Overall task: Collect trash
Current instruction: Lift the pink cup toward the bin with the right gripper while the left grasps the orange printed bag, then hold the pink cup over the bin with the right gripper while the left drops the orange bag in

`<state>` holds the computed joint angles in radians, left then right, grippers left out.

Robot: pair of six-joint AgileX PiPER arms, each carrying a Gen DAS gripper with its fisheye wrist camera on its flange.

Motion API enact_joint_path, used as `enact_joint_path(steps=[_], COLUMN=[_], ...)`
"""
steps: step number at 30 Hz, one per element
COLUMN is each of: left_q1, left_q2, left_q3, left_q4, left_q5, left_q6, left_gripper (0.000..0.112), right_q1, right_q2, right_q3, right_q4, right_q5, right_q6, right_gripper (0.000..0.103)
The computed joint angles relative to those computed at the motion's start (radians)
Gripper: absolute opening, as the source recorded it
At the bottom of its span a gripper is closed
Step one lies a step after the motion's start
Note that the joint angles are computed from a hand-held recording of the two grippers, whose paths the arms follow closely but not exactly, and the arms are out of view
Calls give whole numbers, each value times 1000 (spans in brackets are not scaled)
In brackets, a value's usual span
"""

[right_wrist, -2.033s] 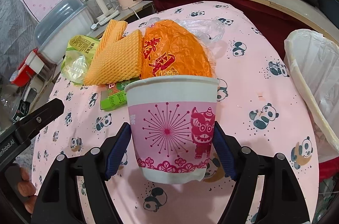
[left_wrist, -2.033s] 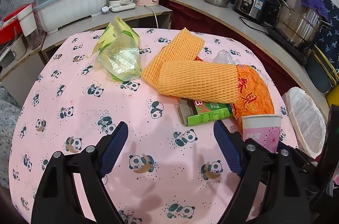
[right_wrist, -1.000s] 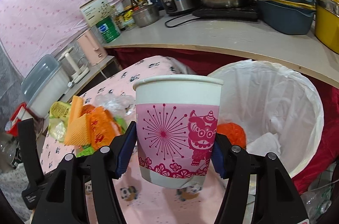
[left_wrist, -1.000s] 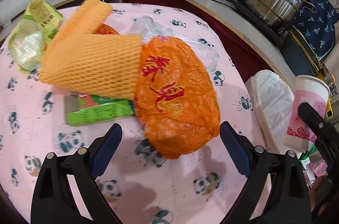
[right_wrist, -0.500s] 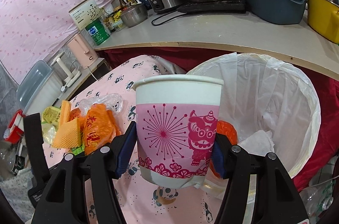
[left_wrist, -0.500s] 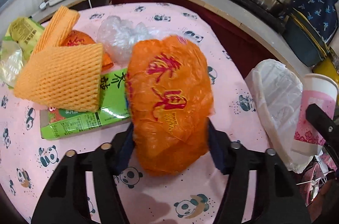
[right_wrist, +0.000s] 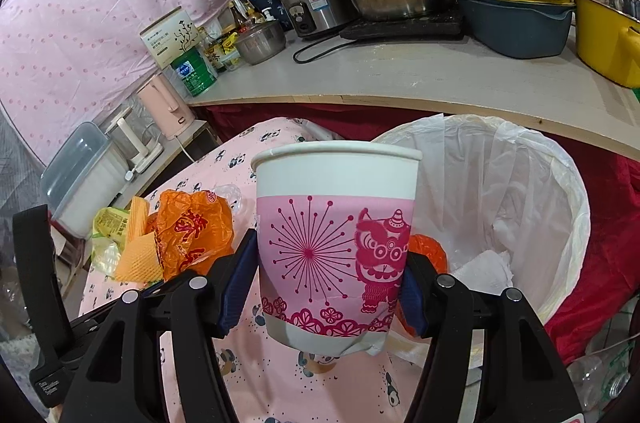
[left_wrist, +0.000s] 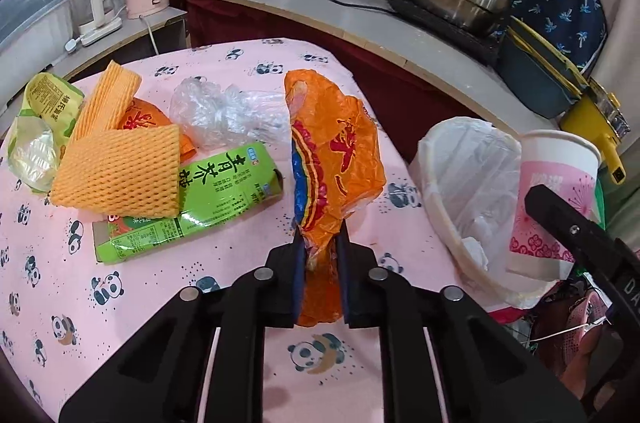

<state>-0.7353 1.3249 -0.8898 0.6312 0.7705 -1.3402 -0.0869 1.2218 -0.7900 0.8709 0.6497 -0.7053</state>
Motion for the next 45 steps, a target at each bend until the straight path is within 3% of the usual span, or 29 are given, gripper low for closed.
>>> enact_joint_path(steps=[11, 17, 25, 29, 32, 35, 45], left_q1=[-132, -142, -87, -74, -69, -70, -48], left_q2=[28, 137, 294, 351, 357, 332, 239], left_q3=[-152, -282, -417, -467, -473, -441, -351], left_q4=[23, -36, -228, -251, -228, -175, -45], left_q5=[69, 19, -102, -109, -106, -123, -77], left_q6=[17, 130, 353, 387, 371, 325, 195], left_gripper=[13, 13, 17, 35, 40, 56, 57], right_q1=[-187, -342, -467, -476, -466, -437, -332], right_q2=[-42, -19, 40, 75, 91, 102, 135], right_q3=[-11, -42, -92, -117, -130, -137, -143], right_q4=[64, 95, 106, 103, 98, 91, 74], right_q5=[108, 166, 183, 167, 152, 131, 73], right_q6=[-99, -167, -213, -214, -210, -195, -153], right_gripper=[60, 60, 61, 61, 61, 62, 64])
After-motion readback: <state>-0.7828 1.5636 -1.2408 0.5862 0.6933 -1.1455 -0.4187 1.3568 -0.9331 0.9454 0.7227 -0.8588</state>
